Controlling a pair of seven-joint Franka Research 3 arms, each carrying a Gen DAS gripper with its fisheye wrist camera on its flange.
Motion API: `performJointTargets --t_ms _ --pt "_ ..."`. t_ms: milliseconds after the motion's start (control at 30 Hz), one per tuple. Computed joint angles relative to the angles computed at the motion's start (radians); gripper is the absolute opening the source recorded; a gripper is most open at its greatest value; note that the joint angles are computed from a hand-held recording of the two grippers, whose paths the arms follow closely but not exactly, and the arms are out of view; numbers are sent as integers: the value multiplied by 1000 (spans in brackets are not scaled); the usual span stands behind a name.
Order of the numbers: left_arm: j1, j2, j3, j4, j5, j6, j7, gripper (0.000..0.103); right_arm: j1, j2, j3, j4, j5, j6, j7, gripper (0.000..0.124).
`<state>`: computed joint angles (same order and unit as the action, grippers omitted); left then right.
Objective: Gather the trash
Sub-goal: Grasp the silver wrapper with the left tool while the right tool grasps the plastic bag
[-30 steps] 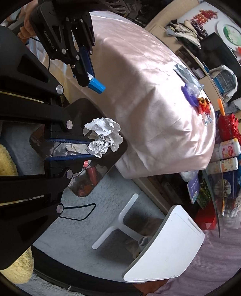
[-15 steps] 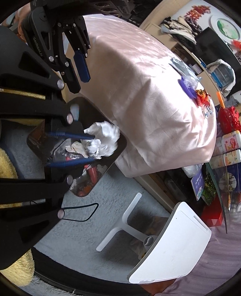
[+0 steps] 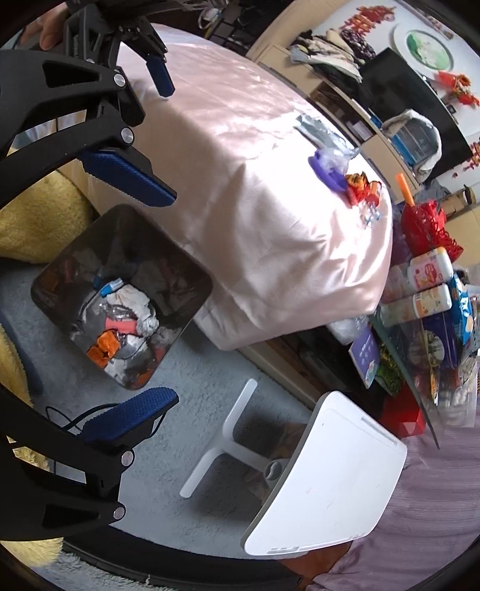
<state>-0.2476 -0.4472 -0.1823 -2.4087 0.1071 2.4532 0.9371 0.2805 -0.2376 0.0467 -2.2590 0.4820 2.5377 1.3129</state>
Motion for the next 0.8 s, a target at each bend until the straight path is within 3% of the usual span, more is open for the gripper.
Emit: performJointTargets --t_ms 400,800 --pt "109 -80 27 7 105 -64 -29 95 41 122 29 192 6 1 -38 99" --pt "218 13 78 95 168 -60 4 95 76 364 73 508 25 -40 -43 99"
